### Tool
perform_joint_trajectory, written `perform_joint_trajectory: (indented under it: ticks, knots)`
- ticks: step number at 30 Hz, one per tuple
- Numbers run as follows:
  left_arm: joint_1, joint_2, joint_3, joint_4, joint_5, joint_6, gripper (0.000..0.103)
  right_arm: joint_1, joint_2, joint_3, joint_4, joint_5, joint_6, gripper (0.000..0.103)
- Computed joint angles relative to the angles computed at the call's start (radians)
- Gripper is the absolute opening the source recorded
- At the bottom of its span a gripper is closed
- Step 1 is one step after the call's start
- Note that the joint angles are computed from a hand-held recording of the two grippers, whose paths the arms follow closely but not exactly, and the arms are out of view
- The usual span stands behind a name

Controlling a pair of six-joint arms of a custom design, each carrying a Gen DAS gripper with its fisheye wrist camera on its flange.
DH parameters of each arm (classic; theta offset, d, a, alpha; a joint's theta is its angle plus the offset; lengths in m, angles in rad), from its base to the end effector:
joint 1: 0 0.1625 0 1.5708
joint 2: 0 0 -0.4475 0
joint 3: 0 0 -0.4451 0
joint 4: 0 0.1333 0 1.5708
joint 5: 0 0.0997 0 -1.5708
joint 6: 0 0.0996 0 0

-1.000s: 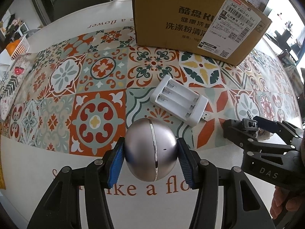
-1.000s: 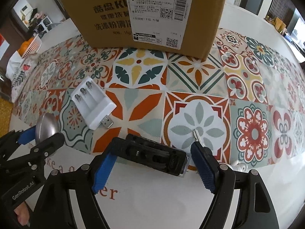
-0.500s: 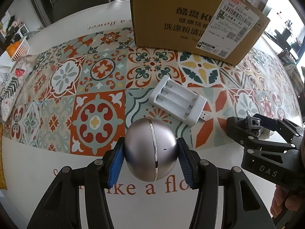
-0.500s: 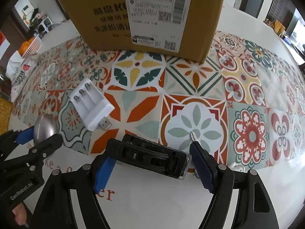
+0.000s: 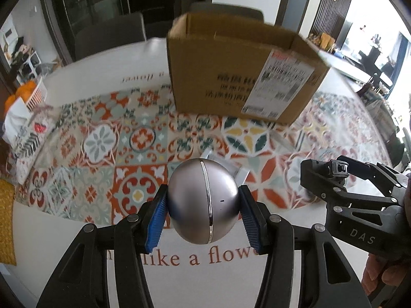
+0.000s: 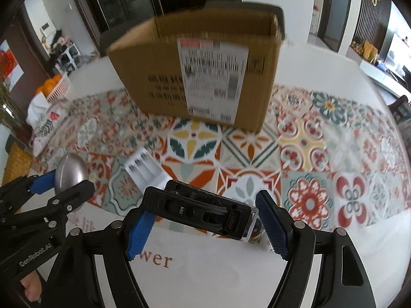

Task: Organize rigid objects
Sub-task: 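Carry the speaker and black holder over the box and lower them inside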

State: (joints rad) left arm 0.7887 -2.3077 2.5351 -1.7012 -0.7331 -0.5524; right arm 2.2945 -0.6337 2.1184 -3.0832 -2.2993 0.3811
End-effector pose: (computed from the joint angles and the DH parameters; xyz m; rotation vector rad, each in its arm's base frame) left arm -0.0120 -0.3062 0.3176 0.3221 2.3461 -0.5620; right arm 0.3817 -0.3308 -0.0875 0.4106 -2.4504 0.5263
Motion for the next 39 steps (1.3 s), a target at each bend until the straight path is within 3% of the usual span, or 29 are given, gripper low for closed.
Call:
perform_joint_trajectory:
  ticks: [8, 17, 27, 39]
  knots:
    - [-0.094, -0.003, -0.042, -0.011, 0.038, 0.005, 0.053, 0.052, -0.044, -0.017, -0.056, -0.050, -0.044, 0.076]
    - [-0.140, 0.045, -0.083, -0.092, 0.077, 0.056, 0.053, 0.077, -0.068, -0.047, -0.120, -0.094, -0.112, 0.076]
    - [-0.108, 0.168, -0.141, -0.277, 0.074, 0.197, 0.053, 0.077, -0.075, -0.106, -0.169, -0.136, -0.204, 0.076]
    - [-0.034, 0.330, -0.229, -0.439, 0.075, 0.326, 0.053, 0.028, -0.076, -0.185, -0.113, -0.084, -0.254, 0.076]
